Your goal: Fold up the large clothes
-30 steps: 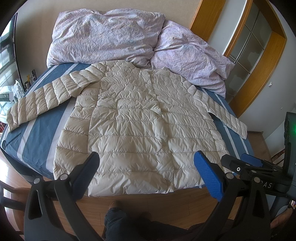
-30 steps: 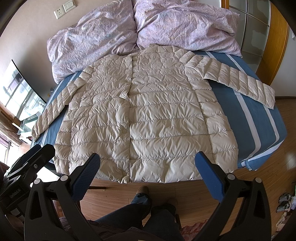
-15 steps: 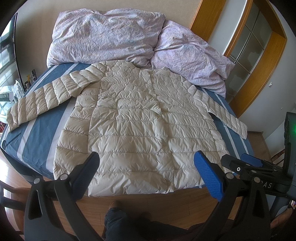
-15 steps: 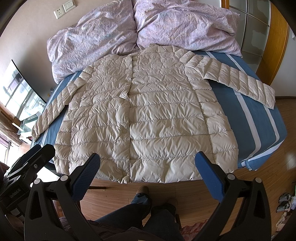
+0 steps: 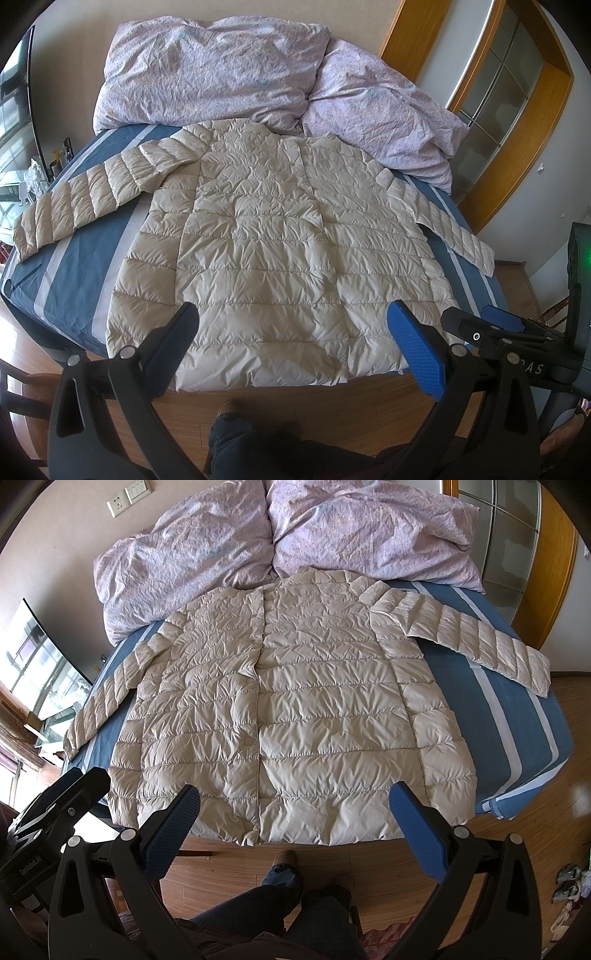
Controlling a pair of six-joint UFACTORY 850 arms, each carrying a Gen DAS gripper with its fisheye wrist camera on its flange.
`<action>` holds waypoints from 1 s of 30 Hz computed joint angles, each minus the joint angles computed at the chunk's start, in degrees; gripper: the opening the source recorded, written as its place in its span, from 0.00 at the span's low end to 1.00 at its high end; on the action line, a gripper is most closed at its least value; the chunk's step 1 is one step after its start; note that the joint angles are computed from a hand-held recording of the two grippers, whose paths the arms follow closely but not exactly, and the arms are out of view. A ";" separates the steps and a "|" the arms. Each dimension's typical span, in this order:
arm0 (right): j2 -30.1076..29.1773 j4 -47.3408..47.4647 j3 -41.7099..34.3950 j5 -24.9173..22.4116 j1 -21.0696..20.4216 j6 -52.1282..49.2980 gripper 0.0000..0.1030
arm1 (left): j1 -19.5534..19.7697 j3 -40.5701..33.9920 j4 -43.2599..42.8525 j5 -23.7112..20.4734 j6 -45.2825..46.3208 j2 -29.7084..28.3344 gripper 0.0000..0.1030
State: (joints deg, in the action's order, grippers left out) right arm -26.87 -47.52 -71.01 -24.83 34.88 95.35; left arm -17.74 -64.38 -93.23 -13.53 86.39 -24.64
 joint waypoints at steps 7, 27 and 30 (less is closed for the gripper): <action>0.33 0.92 0.07 0.19 -0.41 -1.03 0.99 | 0.00 -0.02 0.37 0.04 -0.38 -0.01 0.98; -0.60 -6.48 3.12 8.10 -9.61 8.68 0.99 | -1.26 -7.41 26.88 5.30 -29.13 -6.29 0.98; -0.78 -4.85 3.74 7.91 -12.95 8.01 0.99 | -1.75 -9.90 40.48 6.08 -42.73 -8.12 0.98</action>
State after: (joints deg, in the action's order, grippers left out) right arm -27.65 -52.37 -67.27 -16.93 21.92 103.36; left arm -19.49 -74.28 -52.76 -7.45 43.66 -32.76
